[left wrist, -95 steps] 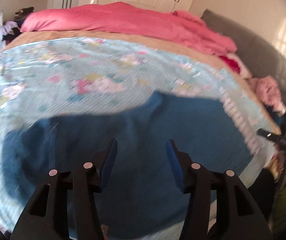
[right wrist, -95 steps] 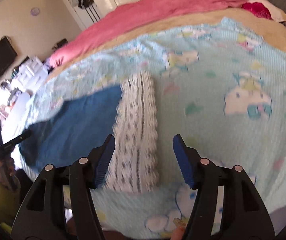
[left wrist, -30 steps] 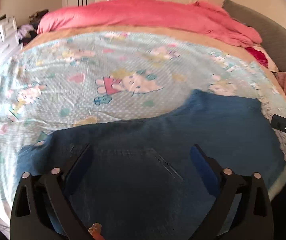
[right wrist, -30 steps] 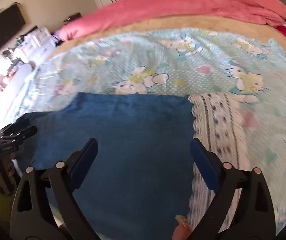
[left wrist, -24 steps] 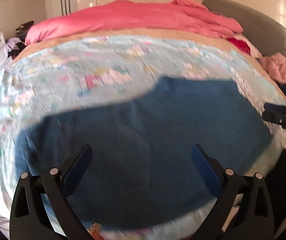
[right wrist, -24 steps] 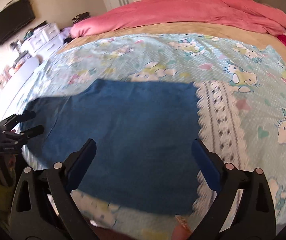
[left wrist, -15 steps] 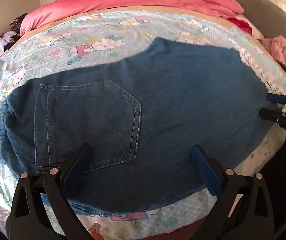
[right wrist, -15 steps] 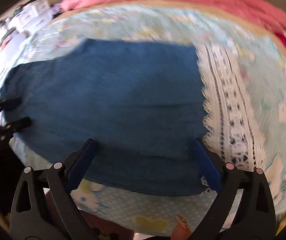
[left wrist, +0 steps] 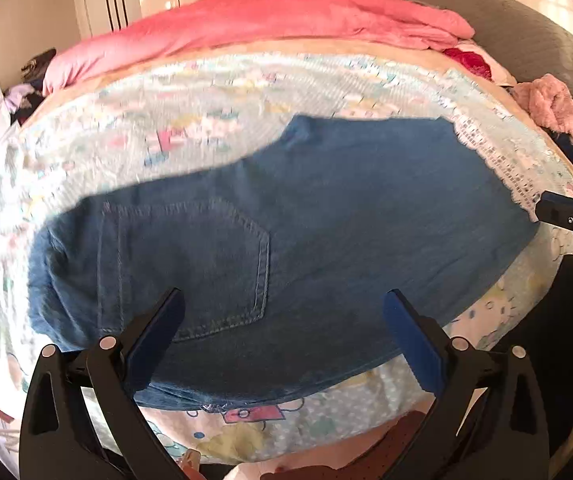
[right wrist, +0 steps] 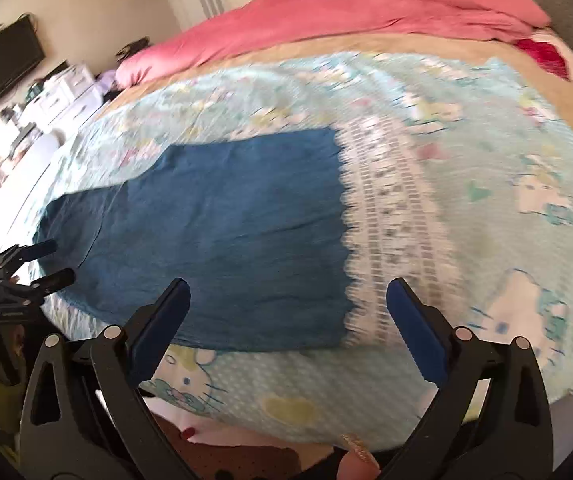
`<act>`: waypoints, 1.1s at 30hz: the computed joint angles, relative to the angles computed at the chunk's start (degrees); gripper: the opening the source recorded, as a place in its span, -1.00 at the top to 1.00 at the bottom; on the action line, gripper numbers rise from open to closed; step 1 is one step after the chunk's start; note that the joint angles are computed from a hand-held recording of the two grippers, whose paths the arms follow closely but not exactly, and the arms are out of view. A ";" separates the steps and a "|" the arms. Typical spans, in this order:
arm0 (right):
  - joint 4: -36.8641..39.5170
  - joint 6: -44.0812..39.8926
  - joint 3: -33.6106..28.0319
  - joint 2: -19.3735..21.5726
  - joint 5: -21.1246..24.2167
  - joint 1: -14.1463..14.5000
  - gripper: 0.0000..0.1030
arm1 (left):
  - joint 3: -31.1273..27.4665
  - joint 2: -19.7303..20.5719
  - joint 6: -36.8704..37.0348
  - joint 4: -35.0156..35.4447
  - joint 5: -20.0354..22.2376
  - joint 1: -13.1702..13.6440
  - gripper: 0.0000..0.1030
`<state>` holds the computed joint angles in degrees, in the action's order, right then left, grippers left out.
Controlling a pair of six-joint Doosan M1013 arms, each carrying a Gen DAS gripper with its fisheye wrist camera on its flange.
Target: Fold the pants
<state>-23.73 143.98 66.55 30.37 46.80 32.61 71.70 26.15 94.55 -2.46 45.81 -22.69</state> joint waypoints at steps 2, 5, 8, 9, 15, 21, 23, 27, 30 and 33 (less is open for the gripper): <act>-3.06 3.56 1.53 -1.11 -0.10 0.26 -0.81 | 0.27 -0.57 0.14 0.03 -1.08 -0.22 -0.92; -6.90 7.85 2.90 -2.20 0.43 0.49 -0.82 | 0.71 -1.38 0.60 -0.93 -2.77 -0.58 -0.92; -9.37 11.37 4.49 -3.34 -0.28 0.59 -0.83 | 0.60 -1.71 1.87 -2.17 -3.54 -0.86 -0.92; -9.69 11.91 4.80 -3.54 -0.59 0.56 -0.83 | 0.46 -1.76 2.29 -2.53 -3.72 -1.05 -0.92; -7.53 10.74 5.42 -3.54 -1.76 0.21 -0.83 | -1.48 -0.96 4.49 -4.56 -2.69 -1.90 -0.92; -4.94 9.63 5.59 -3.09 -2.75 -0.35 -0.83 | -6.84 2.21 8.13 -7.65 0.18 -2.91 -0.92; -4.63 10.24 5.74 -3.03 -2.88 -0.51 -0.83 | -9.14 3.68 7.93 -6.96 2.05 -3.39 -0.92; -4.86 12.32 6.16 -3.06 -3.07 -0.80 -0.83 | -14.64 7.14 10.68 -8.82 6.07 -4.26 -0.92; -4.54 13.43 6.43 -3.05 -3.46 -1.15 -0.83 | -18.08 9.31 12.87 -8.43 7.83 -5.11 -0.92; -4.06 14.66 6.79 -2.99 -4.18 -1.47 -0.83 | -23.80 12.88 14.23 -7.63 11.42 -6.00 -0.92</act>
<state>-27.79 158.64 73.34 27.39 42.62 31.14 47.89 39.03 108.78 -10.09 57.23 -28.69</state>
